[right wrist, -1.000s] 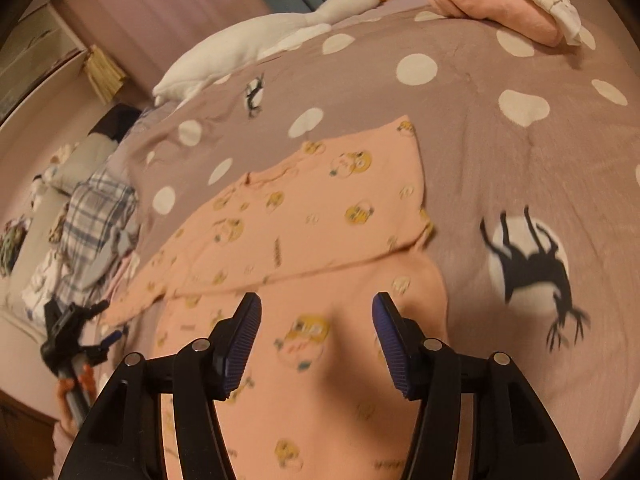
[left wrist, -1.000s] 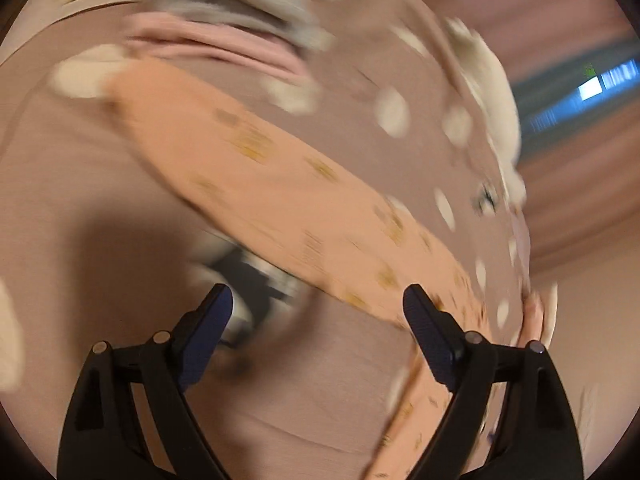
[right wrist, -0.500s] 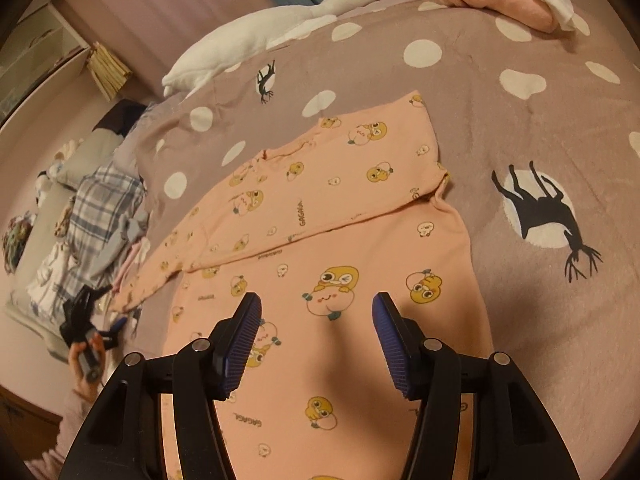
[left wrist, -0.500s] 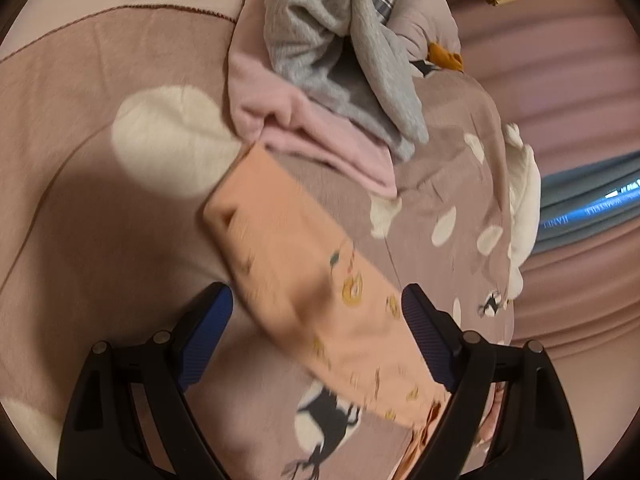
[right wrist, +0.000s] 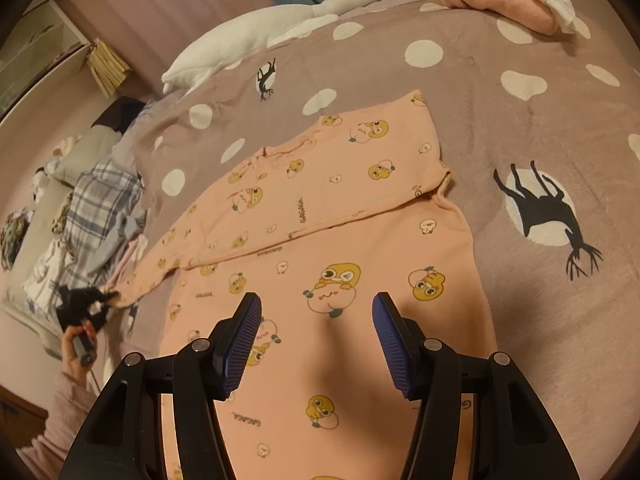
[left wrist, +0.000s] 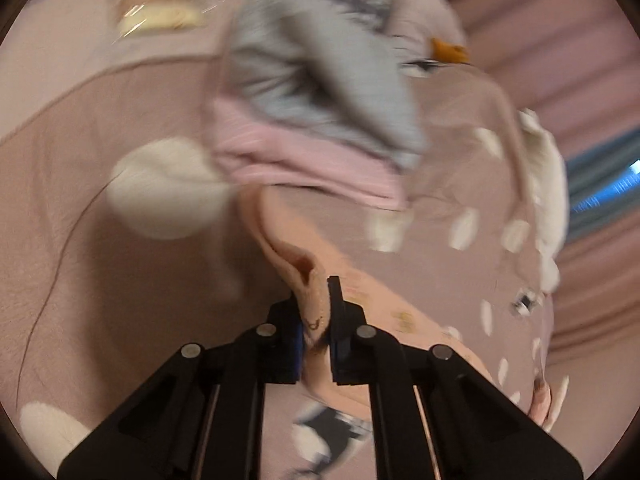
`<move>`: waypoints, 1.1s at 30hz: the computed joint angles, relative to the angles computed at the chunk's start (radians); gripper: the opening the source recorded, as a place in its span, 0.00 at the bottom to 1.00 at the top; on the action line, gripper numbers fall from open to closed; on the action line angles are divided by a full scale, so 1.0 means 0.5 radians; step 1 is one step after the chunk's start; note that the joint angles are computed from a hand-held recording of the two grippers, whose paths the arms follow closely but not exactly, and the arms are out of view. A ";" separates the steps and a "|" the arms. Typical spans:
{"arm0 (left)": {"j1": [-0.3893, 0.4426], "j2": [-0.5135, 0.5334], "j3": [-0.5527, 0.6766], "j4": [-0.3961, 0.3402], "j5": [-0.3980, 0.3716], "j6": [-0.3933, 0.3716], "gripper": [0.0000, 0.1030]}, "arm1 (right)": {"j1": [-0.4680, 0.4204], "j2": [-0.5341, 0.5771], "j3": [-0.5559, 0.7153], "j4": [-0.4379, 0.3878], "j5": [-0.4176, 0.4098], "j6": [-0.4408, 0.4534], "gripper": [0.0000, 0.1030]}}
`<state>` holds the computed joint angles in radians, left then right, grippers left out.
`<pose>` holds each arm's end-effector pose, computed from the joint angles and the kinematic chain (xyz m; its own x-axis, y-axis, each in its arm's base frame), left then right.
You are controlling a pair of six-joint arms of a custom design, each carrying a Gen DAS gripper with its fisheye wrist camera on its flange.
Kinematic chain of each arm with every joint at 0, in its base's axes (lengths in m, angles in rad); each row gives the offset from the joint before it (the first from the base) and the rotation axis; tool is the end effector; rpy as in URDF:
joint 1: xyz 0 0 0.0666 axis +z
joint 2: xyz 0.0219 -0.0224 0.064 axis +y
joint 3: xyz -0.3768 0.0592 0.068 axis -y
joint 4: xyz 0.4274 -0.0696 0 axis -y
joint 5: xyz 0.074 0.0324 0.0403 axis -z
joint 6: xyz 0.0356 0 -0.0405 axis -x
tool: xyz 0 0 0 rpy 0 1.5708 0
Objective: Fold small clothes
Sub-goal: 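Grasp the other pink sleeve cuff with the left gripper and lift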
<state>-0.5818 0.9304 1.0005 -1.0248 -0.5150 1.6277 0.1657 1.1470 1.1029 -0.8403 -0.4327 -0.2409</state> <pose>0.2919 -0.1715 0.4175 -0.2013 -0.9076 -0.3685 -0.6944 0.3975 -0.5998 0.4150 0.0841 0.4008 -0.8392 0.0793 -0.5381 -0.2179 0.8574 0.4662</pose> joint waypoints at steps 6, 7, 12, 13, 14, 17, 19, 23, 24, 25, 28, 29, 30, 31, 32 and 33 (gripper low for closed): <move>-0.147 0.313 0.437 0.115 -0.059 -0.462 0.06 | -0.026 -0.053 -0.049 0.031 -0.054 -0.019 0.56; -0.172 0.384 0.521 0.120 -0.054 -0.530 0.06 | -0.034 -0.067 -0.062 0.038 -0.067 -0.022 0.56; -0.283 0.805 0.979 0.167 0.080 -0.866 0.06 | -0.089 -0.118 -0.130 0.068 -0.127 -0.044 0.56; -0.297 0.859 1.032 0.180 0.106 -0.898 0.06 | -0.100 -0.125 -0.139 0.069 -0.138 -0.049 0.56; -0.318 0.940 1.120 0.189 0.142 -0.940 0.06 | -0.117 -0.133 -0.151 0.071 -0.152 -0.054 0.56; -0.394 1.234 1.448 0.128 0.202 -1.070 0.06 | -0.159 -0.156 -0.178 0.074 -0.170 -0.054 0.56; -0.425 1.415 1.647 0.082 0.259 -1.126 0.06 | -0.192 -0.175 -0.197 0.076 -0.176 -0.049 0.56; -0.475 1.744 2.001 -0.057 0.343 -1.233 0.06 | -0.258 -0.197 -0.233 0.073 -0.196 -0.042 0.56; -0.487 1.838 2.104 -0.110 0.371 -1.255 0.07 | -0.277 -0.201 -0.244 0.075 -0.203 -0.046 0.56; -0.501 1.966 2.245 -0.203 0.426 -1.274 0.08 | -0.291 -0.208 -0.255 0.077 -0.209 -0.049 0.56; -0.501 2.175 2.453 -0.353 0.534 -1.284 0.11 | -0.328 -0.217 -0.273 0.084 -0.229 -0.067 0.56; -0.497 2.243 2.511 -0.399 0.623 -1.291 0.13 | -0.338 -0.222 -0.277 0.089 -0.241 -0.068 0.56; -0.491 2.267 2.515 -0.417 0.707 -1.294 0.24 | -0.347 -0.227 -0.280 0.092 -0.255 -0.069 0.56; -0.488 2.267 2.505 -0.421 0.750 -1.291 0.36 | -0.352 -0.225 -0.277 0.089 -0.268 -0.063 0.56; -0.488 2.260 2.473 -0.384 0.804 -1.300 0.41 | -0.355 -0.223 -0.274 0.085 -0.281 -0.056 0.56; -0.492 2.244 2.446 -0.348 0.814 -1.318 0.48 | -0.352 -0.217 -0.265 0.082 -0.295 -0.050 0.56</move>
